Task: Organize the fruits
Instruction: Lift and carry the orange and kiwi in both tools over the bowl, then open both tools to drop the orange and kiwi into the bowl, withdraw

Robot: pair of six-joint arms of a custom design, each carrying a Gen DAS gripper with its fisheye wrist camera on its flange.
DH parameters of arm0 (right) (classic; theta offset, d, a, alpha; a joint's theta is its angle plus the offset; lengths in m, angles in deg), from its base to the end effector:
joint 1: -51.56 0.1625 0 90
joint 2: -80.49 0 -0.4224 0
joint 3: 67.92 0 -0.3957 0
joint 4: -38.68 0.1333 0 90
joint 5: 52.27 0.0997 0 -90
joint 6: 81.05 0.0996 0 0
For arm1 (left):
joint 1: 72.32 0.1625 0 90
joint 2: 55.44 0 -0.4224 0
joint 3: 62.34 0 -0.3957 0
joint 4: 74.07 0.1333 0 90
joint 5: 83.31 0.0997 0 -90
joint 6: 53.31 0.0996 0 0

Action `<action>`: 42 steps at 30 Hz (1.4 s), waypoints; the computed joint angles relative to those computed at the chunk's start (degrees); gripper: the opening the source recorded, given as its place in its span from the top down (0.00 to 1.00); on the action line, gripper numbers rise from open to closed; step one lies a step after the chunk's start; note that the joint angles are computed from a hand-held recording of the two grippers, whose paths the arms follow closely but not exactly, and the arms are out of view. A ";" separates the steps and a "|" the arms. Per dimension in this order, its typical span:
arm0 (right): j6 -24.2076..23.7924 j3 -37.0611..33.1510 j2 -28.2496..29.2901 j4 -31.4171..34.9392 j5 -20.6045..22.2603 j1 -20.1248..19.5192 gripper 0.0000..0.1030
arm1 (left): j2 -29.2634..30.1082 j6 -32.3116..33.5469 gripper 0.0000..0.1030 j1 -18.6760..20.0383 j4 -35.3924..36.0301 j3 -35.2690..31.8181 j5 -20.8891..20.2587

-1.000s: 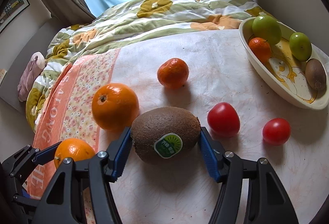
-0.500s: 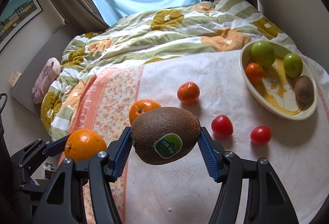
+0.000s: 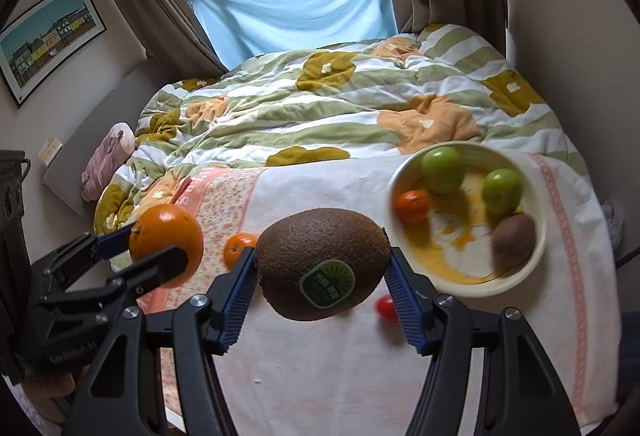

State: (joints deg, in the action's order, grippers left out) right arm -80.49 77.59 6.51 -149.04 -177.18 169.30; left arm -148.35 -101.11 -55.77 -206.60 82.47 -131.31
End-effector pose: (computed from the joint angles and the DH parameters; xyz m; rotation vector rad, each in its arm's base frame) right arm 0.2386 -0.2897 0.1639 0.4188 -2.5280 0.7729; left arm -0.2393 -0.2797 0.1837 0.6428 2.4631 -0.7488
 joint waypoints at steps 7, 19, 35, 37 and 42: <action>-10.49 0.89 -10.36 4.84 3.38 -8.99 0.42 | 15.94 2.82 0.35 1.99 -13.39 -4.37 -0.52; -22.42 -0.02 -17.11 9.83 10.30 -22.35 0.42 | 36.13 7.25 0.35 6.37 -23.19 -12.68 -2.97; -27.98 -0.26 -18.32 11.56 14.94 -30.02 0.42 | 45.41 10.40 0.35 8.42 -20.75 -17.36 -3.29; -28.04 -0.20 -18.41 11.53 15.04 -30.15 0.42 | 45.41 10.55 0.35 8.48 -20.91 -17.17 -3.64; -27.98 -0.11 -18.18 10.82 15.03 -30.27 0.42 | 44.43 10.36 0.00 6.98 -22.01 -16.04 -1.91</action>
State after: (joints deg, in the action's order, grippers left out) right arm -108.47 77.48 -11.67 -138.22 -162.15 139.03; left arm -103.93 -90.75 -48.79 -228.61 66.43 -133.21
